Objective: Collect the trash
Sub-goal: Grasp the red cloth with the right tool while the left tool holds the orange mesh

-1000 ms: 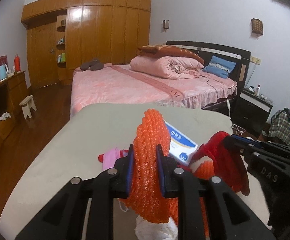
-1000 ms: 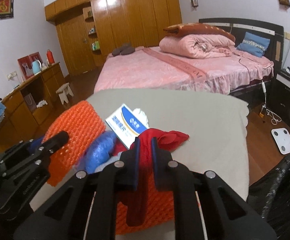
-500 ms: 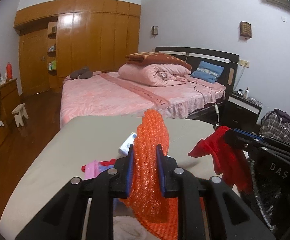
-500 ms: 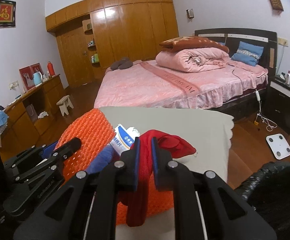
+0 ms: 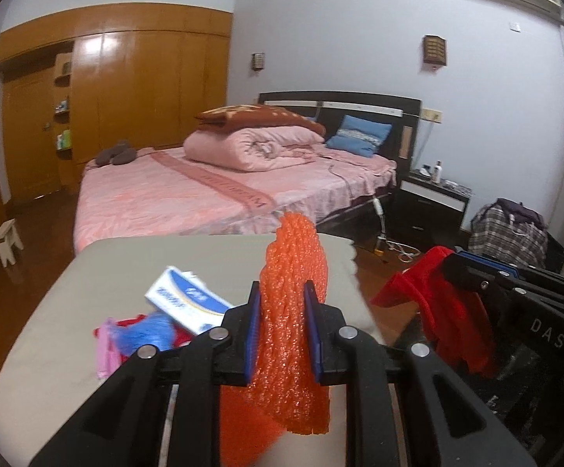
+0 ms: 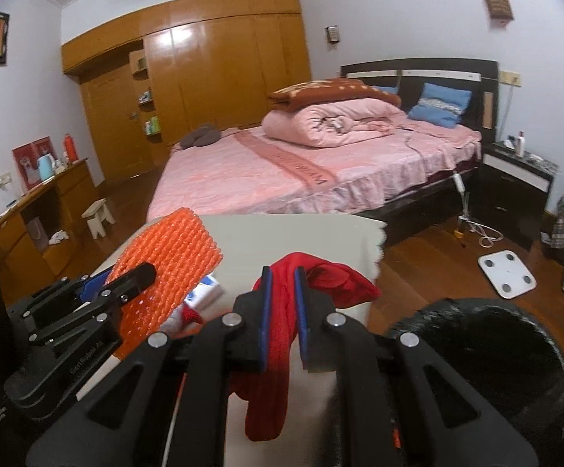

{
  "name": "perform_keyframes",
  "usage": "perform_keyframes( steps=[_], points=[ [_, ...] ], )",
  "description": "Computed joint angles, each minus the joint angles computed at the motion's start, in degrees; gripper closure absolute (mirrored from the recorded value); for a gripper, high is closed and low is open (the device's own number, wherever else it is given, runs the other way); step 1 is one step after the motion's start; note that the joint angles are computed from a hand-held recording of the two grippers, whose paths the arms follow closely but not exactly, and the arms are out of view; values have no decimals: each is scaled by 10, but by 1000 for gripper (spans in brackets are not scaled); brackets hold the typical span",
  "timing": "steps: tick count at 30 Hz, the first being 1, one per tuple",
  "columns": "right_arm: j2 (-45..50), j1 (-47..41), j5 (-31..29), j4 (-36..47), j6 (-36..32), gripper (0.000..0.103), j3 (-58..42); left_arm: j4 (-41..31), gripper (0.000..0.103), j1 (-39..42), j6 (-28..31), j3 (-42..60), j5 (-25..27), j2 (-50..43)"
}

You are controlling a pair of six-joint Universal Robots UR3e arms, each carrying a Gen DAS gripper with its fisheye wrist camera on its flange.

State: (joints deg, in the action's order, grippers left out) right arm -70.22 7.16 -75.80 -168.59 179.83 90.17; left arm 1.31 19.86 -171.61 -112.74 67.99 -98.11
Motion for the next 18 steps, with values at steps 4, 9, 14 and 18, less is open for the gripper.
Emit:
perform_keyframes(
  steps=[4,9,14,18],
  points=[
    [-46,-40,3,-19,-8,92,69,-7,82,-41,-9,18,9,-13],
    [-102,-97,12,-35,-22,92,150,-15,82,-98,-16,50,17,-41],
    [-144,-154,17,-46,-39,92,217,-30,82,-157,-33,97,27,-81],
    [-169,-195,22,-51,-54,92,260,-40,82,-195,-39,129,36,-110]
  ],
)
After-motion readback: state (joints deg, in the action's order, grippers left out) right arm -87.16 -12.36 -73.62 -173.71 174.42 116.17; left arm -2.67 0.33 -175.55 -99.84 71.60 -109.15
